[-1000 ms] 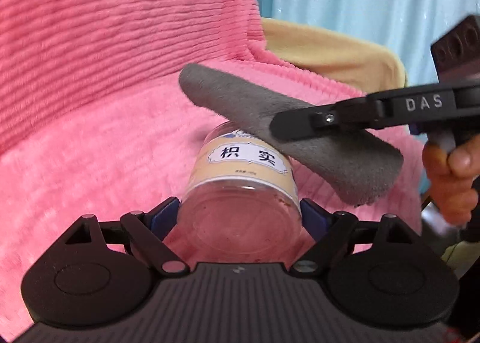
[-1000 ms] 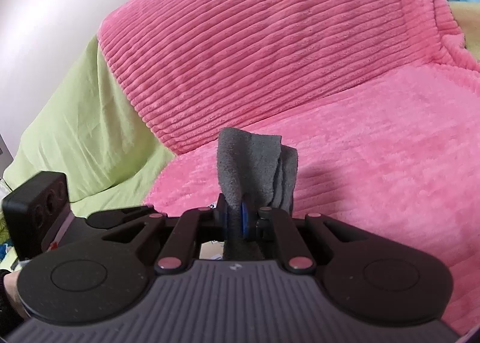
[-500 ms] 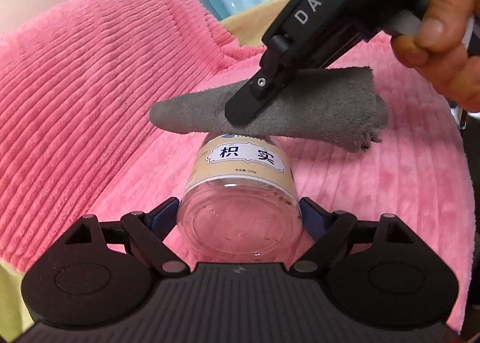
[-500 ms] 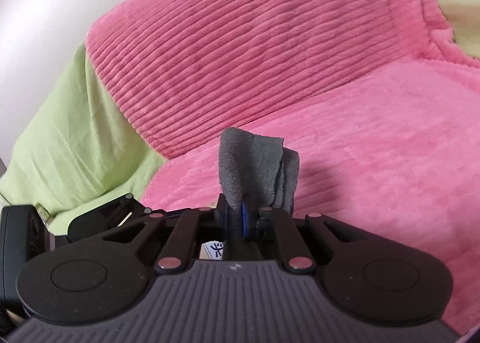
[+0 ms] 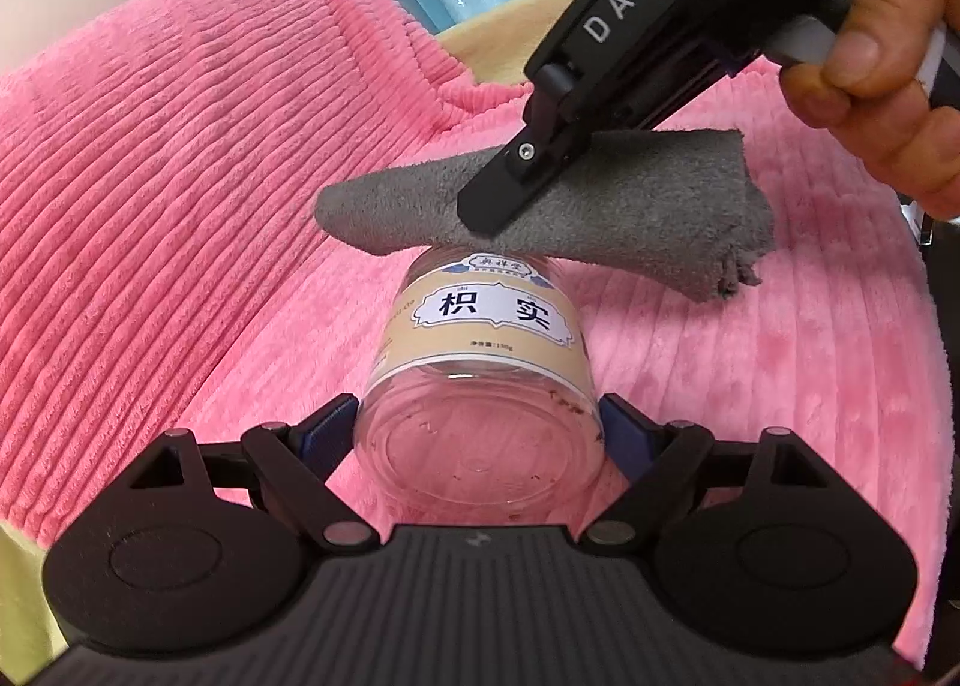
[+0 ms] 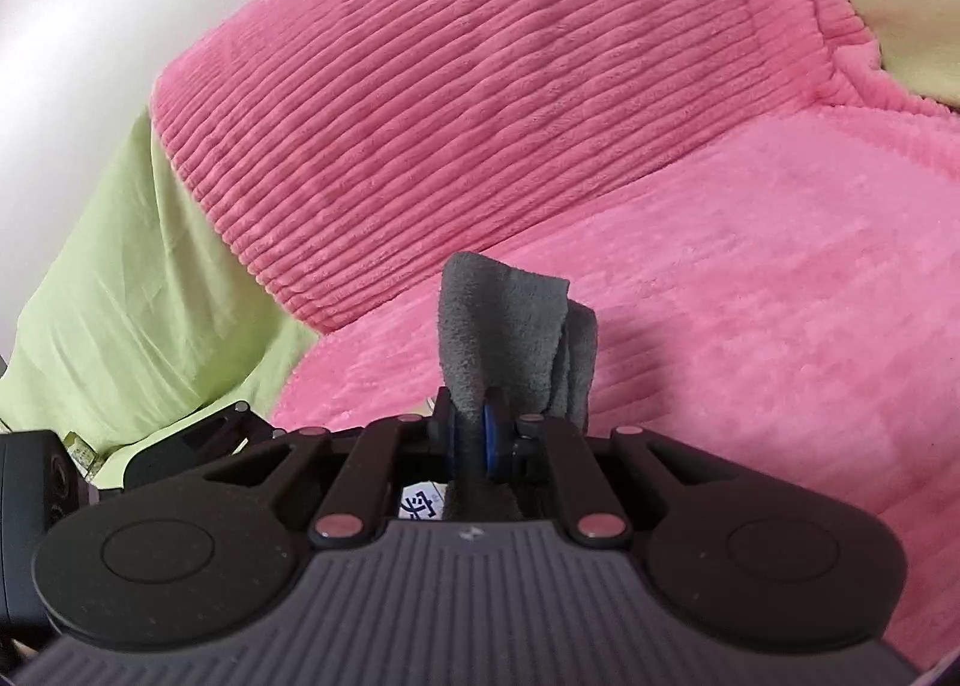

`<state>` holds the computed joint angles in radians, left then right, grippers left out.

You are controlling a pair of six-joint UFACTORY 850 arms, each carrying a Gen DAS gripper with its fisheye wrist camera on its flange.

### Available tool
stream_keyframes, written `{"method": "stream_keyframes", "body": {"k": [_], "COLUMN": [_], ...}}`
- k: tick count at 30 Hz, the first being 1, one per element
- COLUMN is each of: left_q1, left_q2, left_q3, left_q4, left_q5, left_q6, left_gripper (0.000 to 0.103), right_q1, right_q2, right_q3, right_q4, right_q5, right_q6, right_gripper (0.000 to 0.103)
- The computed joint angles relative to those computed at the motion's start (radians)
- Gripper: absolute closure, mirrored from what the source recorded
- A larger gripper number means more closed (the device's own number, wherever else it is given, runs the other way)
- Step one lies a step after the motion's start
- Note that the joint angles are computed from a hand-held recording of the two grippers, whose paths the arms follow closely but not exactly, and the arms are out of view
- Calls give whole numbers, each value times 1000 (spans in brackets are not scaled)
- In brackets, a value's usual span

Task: Clean container
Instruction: 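Wipe the cloth over the jar's labelled side with the right gripper, then rotate the jar with the left gripper to present its lidded end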

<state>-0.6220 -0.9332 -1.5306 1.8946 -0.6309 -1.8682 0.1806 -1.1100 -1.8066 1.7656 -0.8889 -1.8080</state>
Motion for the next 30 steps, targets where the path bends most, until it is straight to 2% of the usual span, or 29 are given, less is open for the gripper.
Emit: {"method": "stream_keyframes", "body": {"k": [6, 10, 12, 15, 18, 20, 24, 27, 30], "left_q1": [1, 9, 13, 17, 28, 36, 51, 72, 101], "left_q2": [4, 1, -2, -4, 14, 38, 87, 115, 121], "left_q3": [-3, -10, -13, -18, -5, 11, 40, 39, 5], "left_q4": [-25, -33, -41, -72, -73, -75, -58, -66, -122], "left_q5": [6, 17, 19, 37, 85, 123, 174, 244, 345], "left_q6": [21, 31, 47, 79, 52, 15, -77, -96, -63], "left_gripper": [17, 17, 17, 17, 19, 19, 15, 13, 13], "right_q1": [10, 1, 6, 6, 2, -6, -21, -25, -29], "right_q2": [12, -22, -21, -12, 4, 0, -23, -26, -20], "right_q3": [17, -44, -46, -34, 0, 5, -12, -12, 3], "right_q4": [1, -165, -199, -150, -13, 62, 107, 120, 158], "right_q5": [5, -140, -160, -105, 17, 63, 73, 54, 46], "right_q6": [-46, 20, 1, 2, -19, 1, 79, 85, 56], "right_gripper": [96, 96, 96, 96, 96, 96, 96, 96, 96]}}
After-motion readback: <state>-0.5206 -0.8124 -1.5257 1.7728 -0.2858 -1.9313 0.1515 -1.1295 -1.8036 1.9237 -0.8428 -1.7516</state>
